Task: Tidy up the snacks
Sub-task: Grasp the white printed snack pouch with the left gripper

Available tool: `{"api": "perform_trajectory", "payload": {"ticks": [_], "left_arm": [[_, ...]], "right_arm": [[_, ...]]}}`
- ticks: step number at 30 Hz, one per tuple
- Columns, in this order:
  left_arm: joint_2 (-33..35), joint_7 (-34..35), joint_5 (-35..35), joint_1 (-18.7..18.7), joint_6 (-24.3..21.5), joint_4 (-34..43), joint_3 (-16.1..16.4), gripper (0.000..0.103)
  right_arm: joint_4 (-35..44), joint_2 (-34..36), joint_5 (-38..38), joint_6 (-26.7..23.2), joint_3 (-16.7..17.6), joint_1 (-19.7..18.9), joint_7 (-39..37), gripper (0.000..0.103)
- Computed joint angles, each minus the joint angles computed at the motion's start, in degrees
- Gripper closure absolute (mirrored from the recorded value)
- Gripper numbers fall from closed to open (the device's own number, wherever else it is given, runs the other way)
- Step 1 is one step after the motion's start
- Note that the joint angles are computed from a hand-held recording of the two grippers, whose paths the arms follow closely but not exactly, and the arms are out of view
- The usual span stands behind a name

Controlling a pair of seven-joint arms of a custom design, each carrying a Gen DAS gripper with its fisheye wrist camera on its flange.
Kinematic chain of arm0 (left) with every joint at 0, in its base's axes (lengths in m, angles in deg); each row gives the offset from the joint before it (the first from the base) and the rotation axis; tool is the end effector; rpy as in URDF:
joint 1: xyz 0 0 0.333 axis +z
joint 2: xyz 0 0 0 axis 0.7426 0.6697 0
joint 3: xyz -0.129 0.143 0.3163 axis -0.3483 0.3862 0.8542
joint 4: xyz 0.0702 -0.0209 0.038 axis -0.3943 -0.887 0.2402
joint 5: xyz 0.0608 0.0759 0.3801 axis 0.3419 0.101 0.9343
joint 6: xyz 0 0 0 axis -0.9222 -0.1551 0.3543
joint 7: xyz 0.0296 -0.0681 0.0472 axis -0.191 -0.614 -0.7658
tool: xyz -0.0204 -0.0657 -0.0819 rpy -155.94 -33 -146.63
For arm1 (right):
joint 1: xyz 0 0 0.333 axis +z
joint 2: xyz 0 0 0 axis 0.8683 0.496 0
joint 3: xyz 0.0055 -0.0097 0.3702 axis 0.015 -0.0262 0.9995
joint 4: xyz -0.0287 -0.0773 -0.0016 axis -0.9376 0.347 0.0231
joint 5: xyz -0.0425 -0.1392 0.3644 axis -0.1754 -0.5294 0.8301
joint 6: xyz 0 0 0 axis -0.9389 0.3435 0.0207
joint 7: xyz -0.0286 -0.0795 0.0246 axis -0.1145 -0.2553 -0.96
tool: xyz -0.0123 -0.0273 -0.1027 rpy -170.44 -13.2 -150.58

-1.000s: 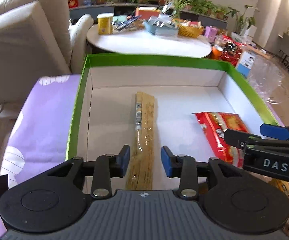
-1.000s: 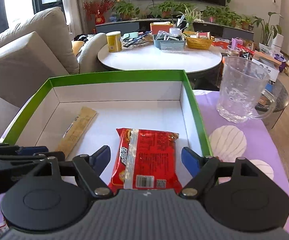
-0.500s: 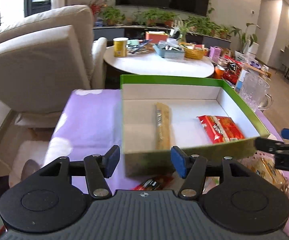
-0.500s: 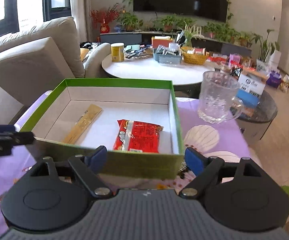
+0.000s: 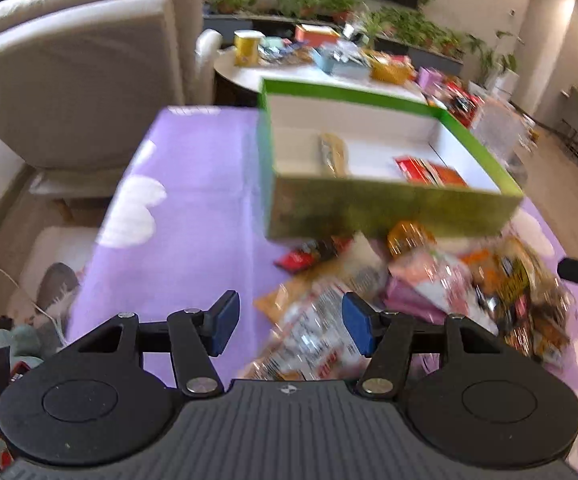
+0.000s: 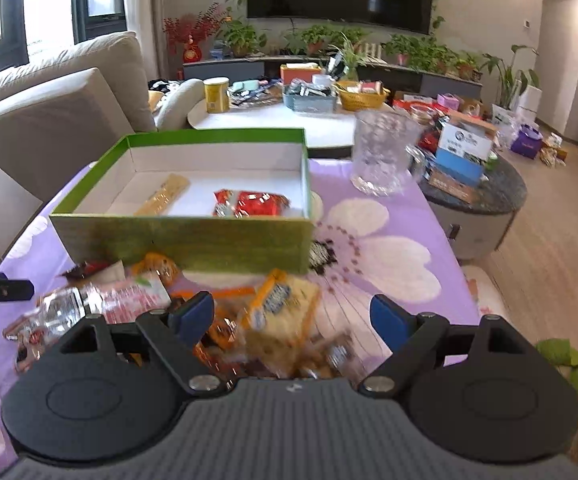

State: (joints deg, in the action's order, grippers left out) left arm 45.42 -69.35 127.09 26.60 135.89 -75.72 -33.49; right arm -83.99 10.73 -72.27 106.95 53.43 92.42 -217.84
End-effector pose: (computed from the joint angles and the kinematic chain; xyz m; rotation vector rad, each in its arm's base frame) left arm 0.5107 -0.3297 0.3965 -1.8162 1.8524 -0.8678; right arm 0.4844 0.3892 0.4244 -1.7997 1.6405 -0.7087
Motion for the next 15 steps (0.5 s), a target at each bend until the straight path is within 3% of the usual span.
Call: {"api": "perform_trajectory", "payload": {"ticks": [4,6,15], "left_arm": [[0.7,3.4,-0.7,-0.4,1.1,-0.9,-0.2,0.048],[0.5,-3.2,7.4,-2.2,0.5,-0.9,1.3,0.045],[-0.1,-7.6,15.8,0.7,-0.4,-2.2,-2.9,0.043]], "right_arm": [[-1.5,-0.9,0.8,-0.9,0.1,-0.1,0.3,0.041],[-2.5,-1.6,0.3,-0.7,0.2,-0.3,1.3,0.041],[-3.3,-1.9,-0.7,-0.2,1.3,-0.5,2.3,0.041]]}}
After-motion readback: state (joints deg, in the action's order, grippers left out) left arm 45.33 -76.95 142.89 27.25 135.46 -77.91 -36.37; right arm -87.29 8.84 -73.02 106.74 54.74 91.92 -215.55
